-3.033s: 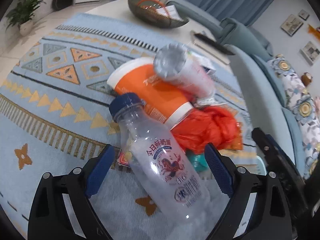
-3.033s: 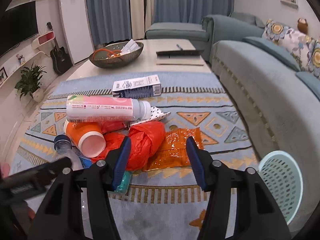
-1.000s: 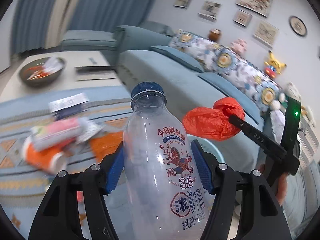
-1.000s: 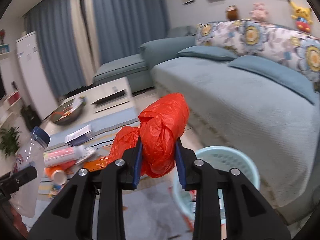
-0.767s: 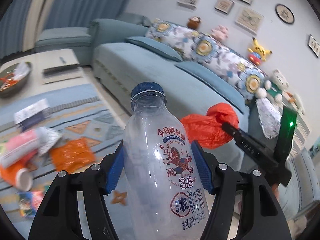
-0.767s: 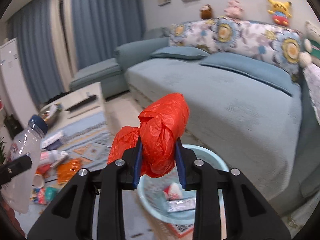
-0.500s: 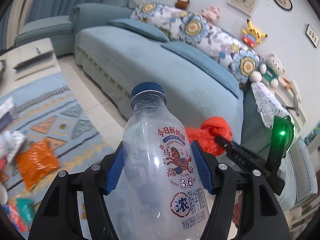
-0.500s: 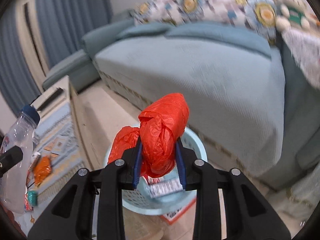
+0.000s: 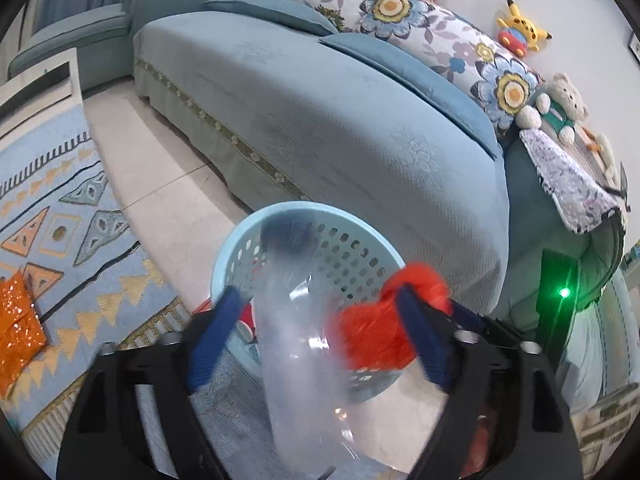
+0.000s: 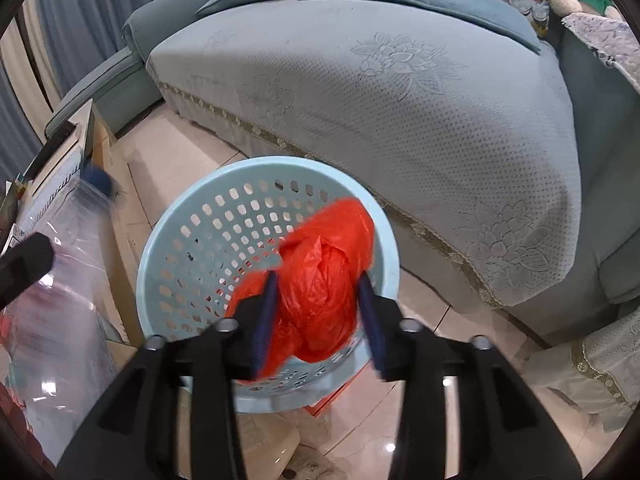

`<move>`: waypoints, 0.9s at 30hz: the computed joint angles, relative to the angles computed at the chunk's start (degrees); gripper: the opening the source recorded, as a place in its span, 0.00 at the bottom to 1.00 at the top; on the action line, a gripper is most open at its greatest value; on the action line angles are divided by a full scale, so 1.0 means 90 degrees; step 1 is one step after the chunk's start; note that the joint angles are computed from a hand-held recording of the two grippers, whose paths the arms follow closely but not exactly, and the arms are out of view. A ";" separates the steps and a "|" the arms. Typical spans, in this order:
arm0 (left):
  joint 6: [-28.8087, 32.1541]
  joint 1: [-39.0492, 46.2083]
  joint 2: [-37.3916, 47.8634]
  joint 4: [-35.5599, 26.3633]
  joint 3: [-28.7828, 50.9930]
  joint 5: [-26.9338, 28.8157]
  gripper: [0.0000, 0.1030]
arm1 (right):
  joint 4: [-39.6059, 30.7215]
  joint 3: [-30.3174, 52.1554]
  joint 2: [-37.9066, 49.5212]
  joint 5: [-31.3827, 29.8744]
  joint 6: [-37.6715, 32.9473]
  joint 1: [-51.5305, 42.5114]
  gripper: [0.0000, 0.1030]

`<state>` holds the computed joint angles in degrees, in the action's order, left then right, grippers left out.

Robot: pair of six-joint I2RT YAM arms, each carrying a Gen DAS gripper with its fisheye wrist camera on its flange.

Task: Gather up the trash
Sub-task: 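Drop the red bag into the basket with right tool while left tool drops the bottle, then return to the rug and grasp the pink bottle with the left tool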

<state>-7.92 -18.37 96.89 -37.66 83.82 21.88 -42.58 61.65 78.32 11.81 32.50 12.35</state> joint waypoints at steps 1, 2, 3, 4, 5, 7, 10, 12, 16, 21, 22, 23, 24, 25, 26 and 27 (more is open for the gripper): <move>-0.0021 0.0044 -0.0077 0.0036 -0.0052 0.0088 0.82 | 0.0053 -0.0045 -0.0046 0.0008 -0.0007 0.0001 0.51; -0.0004 0.0095 -0.0144 0.0046 -0.0094 0.0161 0.82 | 0.0050 -0.0039 -0.0072 0.0006 -0.0014 0.0004 0.53; 0.0045 0.0159 -0.0263 0.0039 -0.0164 0.0193 0.82 | 0.0047 -0.0039 -0.0104 -0.0005 -0.0019 0.0012 0.53; 0.0090 0.0223 -0.0363 0.0020 -0.0209 0.0211 0.82 | 0.0048 -0.0048 -0.0148 -0.0029 -0.0028 0.0023 0.53; 0.0115 0.0284 -0.0478 0.0016 -0.0272 0.0223 0.82 | 0.0037 -0.0023 -0.0163 -0.0044 -0.0041 0.0025 0.53; 0.0160 0.0486 -0.0771 -0.0006 -0.0439 0.0328 0.82 | -0.0009 0.0025 -0.0245 -0.0017 -0.0046 0.0073 0.53; 0.0244 0.0872 -0.1224 -0.0115 -0.0676 0.0539 0.82 | -0.0075 0.0163 -0.0351 0.0026 -0.0060 0.0199 0.53; 0.0333 0.1119 -0.1498 -0.0243 -0.0755 0.0605 0.82 | -0.0175 0.0373 -0.0378 0.0173 -0.0029 0.0433 0.53; 0.0633 0.1840 -0.2049 -0.0610 -0.0784 0.0931 0.82 | -0.0331 0.0832 -0.0360 0.0439 0.0013 0.0948 0.53; 0.1238 0.2920 -0.2484 -0.1232 -0.0465 0.1260 0.82 | -0.0441 0.1605 -0.0186 0.0978 -0.0025 0.1954 0.53; 0.1387 0.3187 -0.2521 -0.1356 -0.0358 0.1342 0.82 | -0.0443 0.1786 -0.0109 0.1065 -0.0043 0.2169 0.53; 0.1578 0.3476 -0.2521 -0.1513 -0.0201 0.1416 0.83 | -0.0444 0.1938 -0.0026 0.1112 -0.0056 0.2312 0.53; 0.1760 0.3736 -0.2480 -0.1649 -0.0043 0.1485 0.84 | -0.0432 0.2139 0.0097 0.1175 -0.0078 0.2518 0.54; 0.1912 0.3992 -0.2451 -0.1745 0.0089 0.1537 0.86 | -0.0435 0.2357 0.0252 0.1244 -0.0095 0.2726 0.55; 0.2112 0.4368 -0.2376 -0.1857 0.0269 0.1630 0.88 | -0.0443 0.2547 0.0403 0.1314 -0.0116 0.2903 0.57; 0.2252 0.4612 -0.2285 -0.1943 0.0414 0.1708 0.89 | -0.0463 0.2737 0.0556 0.1371 -0.0131 0.3044 0.58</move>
<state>12.35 23.13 76.32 -55.15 87.55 37.26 -46.75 86.28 83.32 24.16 31.32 39.74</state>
